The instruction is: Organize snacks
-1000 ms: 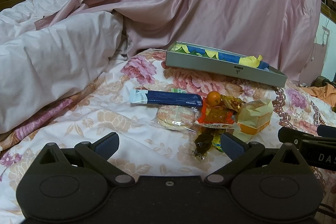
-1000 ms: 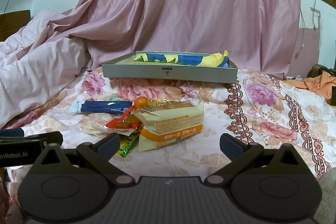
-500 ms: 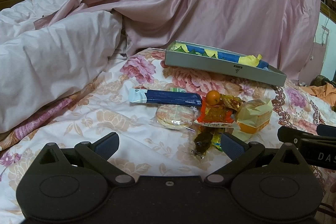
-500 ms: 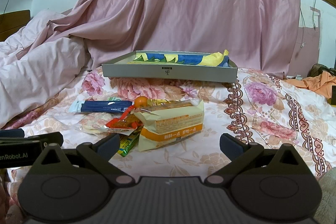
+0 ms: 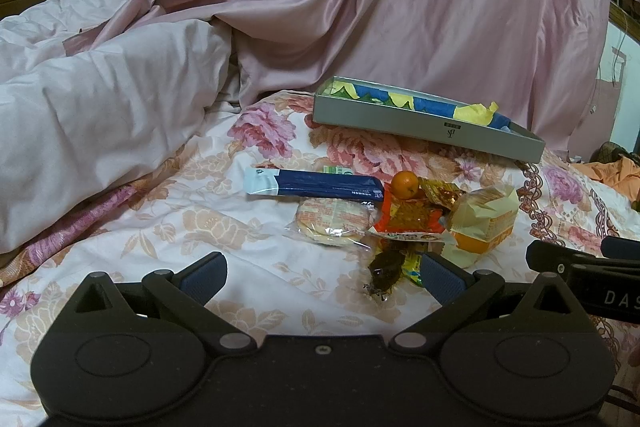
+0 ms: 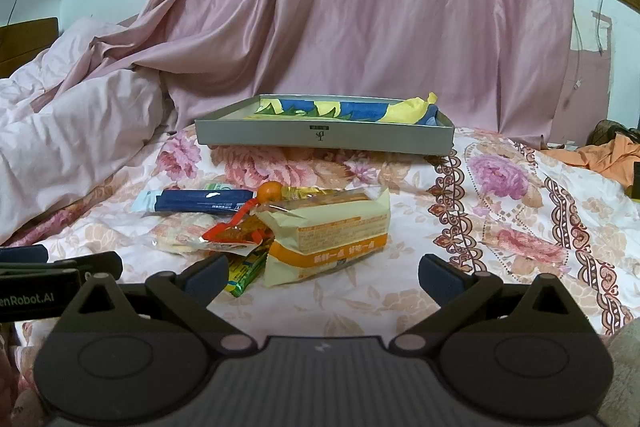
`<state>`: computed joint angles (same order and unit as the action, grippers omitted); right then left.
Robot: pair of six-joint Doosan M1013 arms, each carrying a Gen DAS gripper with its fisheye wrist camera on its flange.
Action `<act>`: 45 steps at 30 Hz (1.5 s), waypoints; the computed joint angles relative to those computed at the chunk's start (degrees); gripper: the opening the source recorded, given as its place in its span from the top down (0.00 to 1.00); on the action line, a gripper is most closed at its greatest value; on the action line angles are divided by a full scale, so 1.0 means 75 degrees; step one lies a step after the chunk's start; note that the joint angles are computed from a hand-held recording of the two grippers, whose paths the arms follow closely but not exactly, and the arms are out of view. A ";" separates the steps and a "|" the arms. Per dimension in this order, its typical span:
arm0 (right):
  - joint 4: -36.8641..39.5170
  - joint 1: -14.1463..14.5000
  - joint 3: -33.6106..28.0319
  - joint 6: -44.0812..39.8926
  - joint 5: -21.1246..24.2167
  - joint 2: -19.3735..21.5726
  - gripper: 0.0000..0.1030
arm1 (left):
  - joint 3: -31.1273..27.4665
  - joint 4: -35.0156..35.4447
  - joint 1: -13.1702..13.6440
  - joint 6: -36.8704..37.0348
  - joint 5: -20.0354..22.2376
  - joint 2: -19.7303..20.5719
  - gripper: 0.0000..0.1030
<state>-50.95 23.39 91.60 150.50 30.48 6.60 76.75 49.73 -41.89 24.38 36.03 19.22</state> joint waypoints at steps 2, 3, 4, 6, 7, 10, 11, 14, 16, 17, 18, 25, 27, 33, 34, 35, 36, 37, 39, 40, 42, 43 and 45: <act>-0.0017 0.0005 0.0012 0.0017 -0.0005 -0.0001 0.00 | 0.0000 0.0000 0.0000 0.0000 0.0000 0.0000 0.01; -0.0005 0.0004 0.0007 0.0009 0.0000 0.0000 0.00 | 0.0000 0.0000 0.0000 0.0000 0.0000 0.0000 0.01; -0.0005 0.0004 0.0007 0.0009 0.0000 0.0000 0.00 | 0.0000 0.0000 0.0000 0.0000 0.0000 0.0000 0.01; 0.0007 0.0003 0.0005 0.0000 0.0000 0.0001 0.00 | 0.0000 0.0000 0.0000 0.0000 0.0000 0.0000 0.01; 0.0003 0.0009 0.0009 0.0005 0.0002 0.0000 0.00 | 0.0000 0.0000 0.0000 0.0000 0.0000 0.0000 0.01; 0.0011 0.0019 0.0016 0.0011 0.0006 0.0001 0.00 | -0.0003 -0.0018 0.0000 0.0023 0.0007 0.0000 0.01; 0.0024 0.0021 0.0017 0.0003 0.0008 0.0001 0.00 | -0.0003 -0.0018 0.0000 0.0023 0.0007 0.0000 0.01; 0.0052 0.0043 0.0023 0.0002 0.0028 0.0006 0.00 | -0.0003 -0.0018 0.0000 0.0023 0.0007 0.0000 0.01; 0.0088 0.0043 0.0024 -0.0030 0.0026 0.0004 0.00 | -0.0006 -0.0023 0.0000 0.0030 0.0013 0.0001 0.01; 0.0184 0.0024 0.0004 -0.0125 0.0023 0.0003 0.00 | -0.0006 -0.0023 0.0000 0.0030 0.0013 0.0001 0.01; 0.0304 0.0002 -0.0016 -0.0239 0.0013 0.0010 0.00 | -0.0006 -0.0023 0.0000 0.0030 0.0013 0.0001 0.01; 0.0934 -0.0071 -0.0075 -0.0729 -0.0022 0.0023 0.00 | 0.0028 0.0097 -0.0090 -0.0048 0.0036 0.0138 0.01; 0.1210 -0.0119 -0.0092 -0.0908 -0.0070 0.0020 0.00 | -0.0054 -0.0079 -0.0047 0.0206 0.0078 0.0139 0.01; 0.1970 -0.0228 -0.0202 -0.1436 -0.0064 0.0053 0.00 | -0.0192 -0.0543 -0.0047 0.0810 0.0220 0.0163 0.01; 0.2049 -0.0236 -0.0220 -0.1515 -0.0050 0.0059 0.00 | -0.0207 -0.0620 -0.0044 0.0930 0.0231 0.0168 0.01; 0.2144 -0.0245 -0.0248 -0.1614 -0.0021 0.0068 0.00 | -0.0238 -0.0660 -0.0044 0.0989 0.0261 0.0186 0.01; 0.2241 -0.0259 -0.0277 -0.1711 0.0003 0.0075 0.00 | -0.0275 -0.0729 -0.0040 0.1069 0.0297 0.0207 0.01; 0.2280 -0.0273 -0.0290 -0.1739 0.0005 0.0075 0.00 | -0.0302 -0.0804 -0.0033 0.1143 0.0314 0.0220 0.01; 0.2331 -0.0316 -0.0308 -0.1711 -0.0043 0.0069 0.00 | -0.0399 -0.1050 -0.0009 0.1380 0.0338 0.0275 0.01; 0.2479 -0.0364 -0.0321 -0.1806 -0.0111 0.0071 0.00 | -0.0423 -0.1115 -0.0001 0.1447 0.0331 0.0289 0.01; 0.2946 -0.0469 -0.0371 -0.2102 -0.0166 0.0081 0.00 | -0.0488 -0.1351 0.0032 0.1722 0.0286 0.0325 0.01; 0.3240 -0.0535 -0.0405 -0.2291 -0.0186 0.0093 0.00 | -0.0520 -0.1448 0.0047 0.1850 0.0285 0.0344 0.01; 0.3981 -0.0684 -0.0495 -0.2942 -0.0195 0.0133 0.00 | -0.0603 -0.1624 0.0076 0.2081 0.0322 0.0395 0.01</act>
